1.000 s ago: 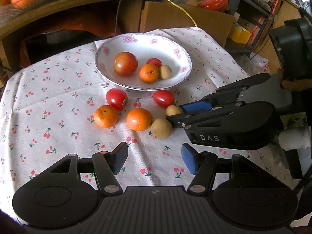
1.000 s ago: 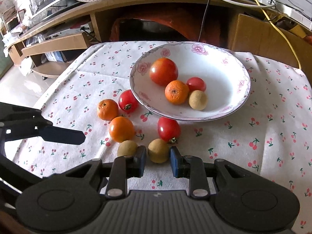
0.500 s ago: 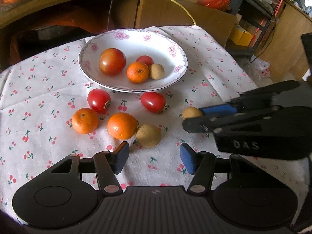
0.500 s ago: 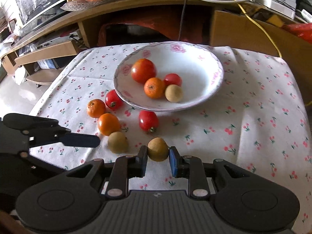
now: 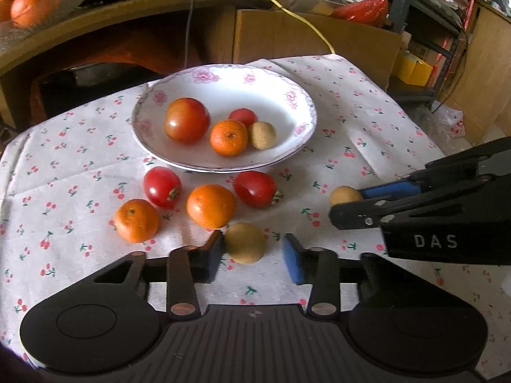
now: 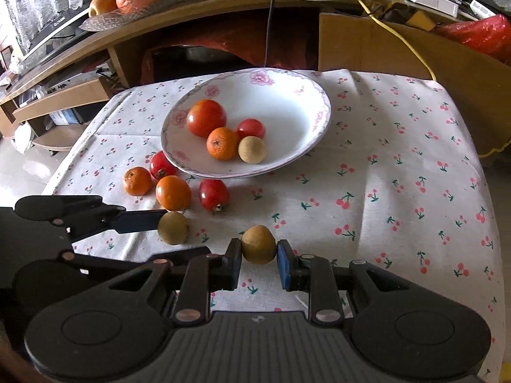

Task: Organize fruits
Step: 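Grasp a brown round fruit with the right tool while the left tool approaches another, then grasp a second brown round fruit with the left tool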

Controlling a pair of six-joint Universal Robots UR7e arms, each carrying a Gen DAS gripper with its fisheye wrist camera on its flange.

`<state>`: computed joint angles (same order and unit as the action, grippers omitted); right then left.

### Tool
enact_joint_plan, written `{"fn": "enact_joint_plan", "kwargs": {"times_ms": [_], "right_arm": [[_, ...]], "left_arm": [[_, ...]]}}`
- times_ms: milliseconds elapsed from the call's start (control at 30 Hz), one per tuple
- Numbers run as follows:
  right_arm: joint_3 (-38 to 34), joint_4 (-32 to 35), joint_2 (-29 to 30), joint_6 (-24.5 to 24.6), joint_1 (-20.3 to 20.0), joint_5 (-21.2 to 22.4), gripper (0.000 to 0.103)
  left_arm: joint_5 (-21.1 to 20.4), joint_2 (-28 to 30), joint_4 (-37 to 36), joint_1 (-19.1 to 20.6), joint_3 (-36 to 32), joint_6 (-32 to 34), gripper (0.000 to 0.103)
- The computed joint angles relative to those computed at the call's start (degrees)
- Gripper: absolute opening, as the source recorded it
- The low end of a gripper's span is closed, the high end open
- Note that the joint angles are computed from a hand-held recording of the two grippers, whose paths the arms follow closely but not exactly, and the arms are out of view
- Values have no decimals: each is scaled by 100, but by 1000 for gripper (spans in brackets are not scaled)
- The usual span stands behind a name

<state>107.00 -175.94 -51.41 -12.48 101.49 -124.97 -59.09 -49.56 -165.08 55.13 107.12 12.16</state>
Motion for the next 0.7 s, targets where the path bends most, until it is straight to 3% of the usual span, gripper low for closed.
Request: {"fn": "enact_joint_plan", "kwargs": {"times_ms": [67,167,500,700], "right_arm": [[1,32,4,8,-2,1,23],[16,72,3,0,2,3,23],[193,231,-61,-183,128,161,23],[339,340,-28,-212,255,38,23]], "left_arm": [[36,-16,25,18,-20,-98,37],[64,-81,197,2,-23,-139,36],[175,-741,912,-34,390,-265,36],[151,-847,875,-26,529,-217,41]]}}
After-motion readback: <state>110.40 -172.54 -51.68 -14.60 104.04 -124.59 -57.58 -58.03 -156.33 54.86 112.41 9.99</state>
